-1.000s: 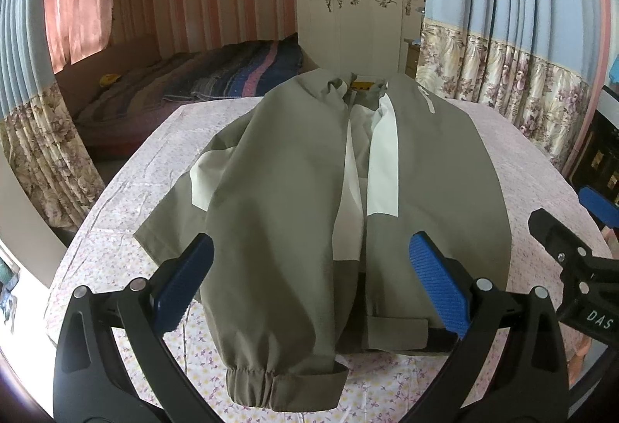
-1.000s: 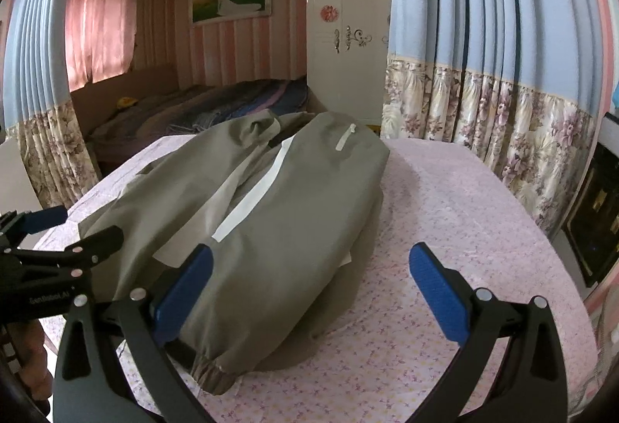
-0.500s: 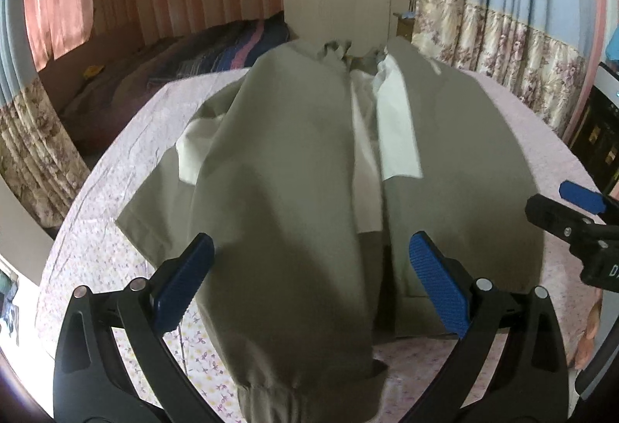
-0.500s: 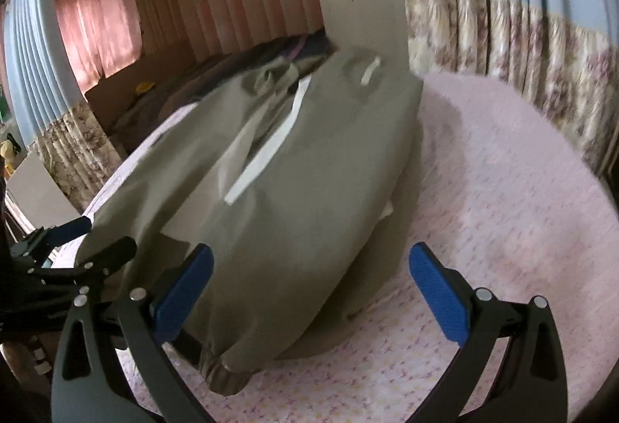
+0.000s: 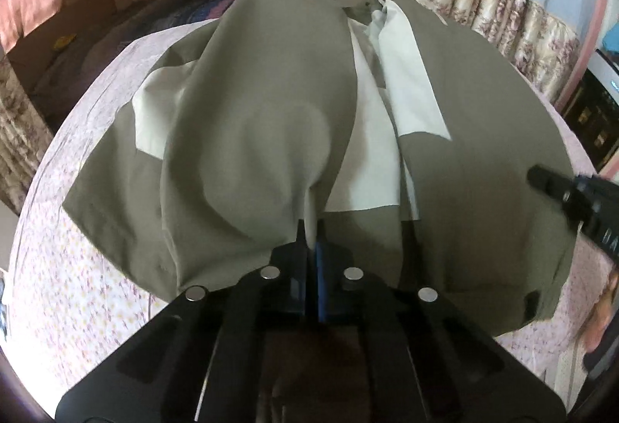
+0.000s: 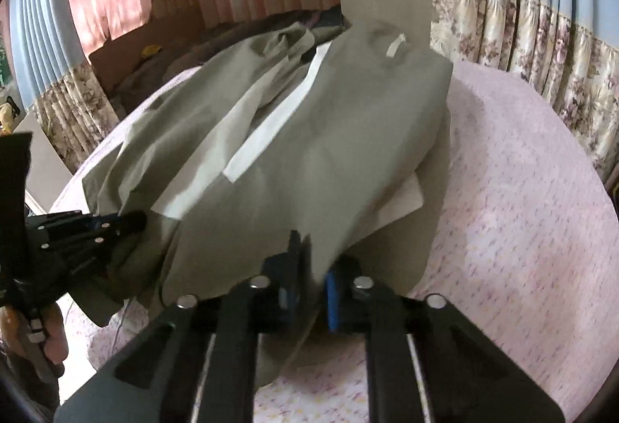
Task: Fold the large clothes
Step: 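Grasp the jacket hem with the left tool while the right tool grasps the other hem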
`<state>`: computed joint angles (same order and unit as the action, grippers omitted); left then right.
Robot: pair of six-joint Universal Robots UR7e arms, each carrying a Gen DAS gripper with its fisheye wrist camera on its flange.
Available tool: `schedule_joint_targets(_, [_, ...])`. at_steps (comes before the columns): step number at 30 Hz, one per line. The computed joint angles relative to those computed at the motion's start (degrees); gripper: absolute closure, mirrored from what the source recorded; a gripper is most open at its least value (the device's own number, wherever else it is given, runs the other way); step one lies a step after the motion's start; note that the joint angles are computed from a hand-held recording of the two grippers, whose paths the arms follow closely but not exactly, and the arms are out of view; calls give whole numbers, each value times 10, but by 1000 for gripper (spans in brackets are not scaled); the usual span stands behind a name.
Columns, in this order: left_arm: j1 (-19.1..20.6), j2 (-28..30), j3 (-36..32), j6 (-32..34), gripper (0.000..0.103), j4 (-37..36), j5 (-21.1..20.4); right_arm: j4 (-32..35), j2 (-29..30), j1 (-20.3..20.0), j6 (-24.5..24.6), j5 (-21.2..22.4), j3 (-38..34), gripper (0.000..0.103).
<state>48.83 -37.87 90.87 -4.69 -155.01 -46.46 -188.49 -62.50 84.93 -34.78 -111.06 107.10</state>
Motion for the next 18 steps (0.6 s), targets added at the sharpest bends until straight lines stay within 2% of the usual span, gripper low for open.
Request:
schedule_joint_targets(4, [2,-3,-7,-1,102,11,5,-60,14,11,-54,-44,-15,99])
schedule_joint_targets(7, [0,-8,-9,4,102,-3,49,-114,26,18,-104,-91,-39,99])
schedule_joint_targets(9, [4,-7,-25,10,102,-6,100,-164,37,18,-156,-124,-70,99])
schedule_joint_targets(12, [17,5,-65,34,102,-17,183,-255,69,16,-265,-166,-136,100])
schedule_joint_targets(13, [26,17,-93,63,102,-32,217,-276,79,14,-298,-176,-162,100])
schedule_joint_targets(16, [51,57,-183,133,102,-65,279,-342,122,0,-429,-199,-274,101])
schedule_joint_targets(18, [71,107,-281,225,102,-123,324,-360,150,-11,-488,-207,-356,101])
